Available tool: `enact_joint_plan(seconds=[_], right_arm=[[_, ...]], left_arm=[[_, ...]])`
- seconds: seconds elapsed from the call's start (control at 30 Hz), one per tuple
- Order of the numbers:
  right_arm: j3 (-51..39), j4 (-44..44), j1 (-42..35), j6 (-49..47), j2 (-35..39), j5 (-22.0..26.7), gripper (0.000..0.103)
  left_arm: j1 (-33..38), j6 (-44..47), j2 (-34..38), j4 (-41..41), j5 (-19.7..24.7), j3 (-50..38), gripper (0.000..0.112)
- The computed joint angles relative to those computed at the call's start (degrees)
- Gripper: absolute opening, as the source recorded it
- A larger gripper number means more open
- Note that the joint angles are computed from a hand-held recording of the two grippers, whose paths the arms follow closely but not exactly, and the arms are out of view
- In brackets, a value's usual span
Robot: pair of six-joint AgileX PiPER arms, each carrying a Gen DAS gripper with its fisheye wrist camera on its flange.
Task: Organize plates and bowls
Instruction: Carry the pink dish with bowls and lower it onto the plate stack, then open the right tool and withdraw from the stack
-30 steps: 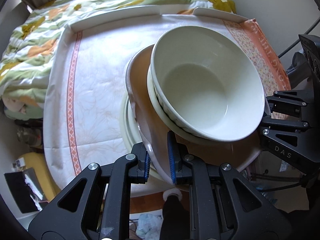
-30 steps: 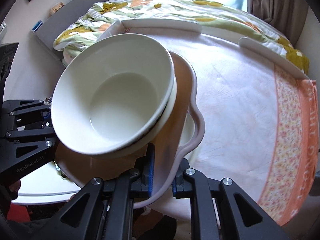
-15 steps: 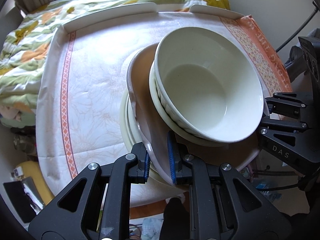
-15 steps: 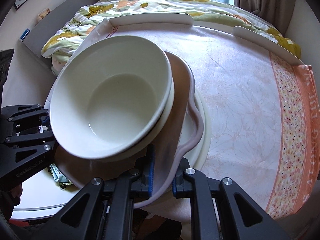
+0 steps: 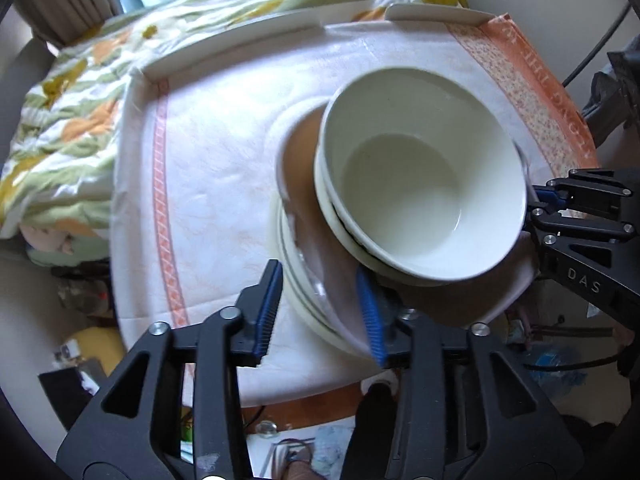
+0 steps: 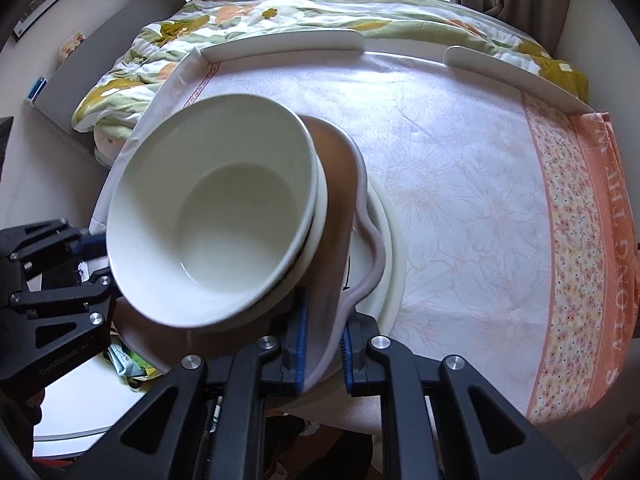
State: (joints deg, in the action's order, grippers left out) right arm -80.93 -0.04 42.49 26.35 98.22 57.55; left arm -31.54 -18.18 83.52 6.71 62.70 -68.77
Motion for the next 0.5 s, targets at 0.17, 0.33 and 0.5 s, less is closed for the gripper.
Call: enact_joint_plan(seconds=[0.17,0.33,0.5], right_arm=[[0.65,0.18,-0.12,1.83,-3.02,1.52,0.013],[2.97,-1.70,1.47,5.13,-8.79,1.80,0.013],[2.58,-7.57,4.77,9.21,-15.12,3.66,0.013]], left_arm=[[0.48,0.47,-3.24,-1.79,2.33,0.00,0.039],[-2.30,-3.96,-7.40,-1.52,3.42,0.43,0.039],[-10.80,-15.61,-12.41,6.30,5.36,-4.03,0.040]])
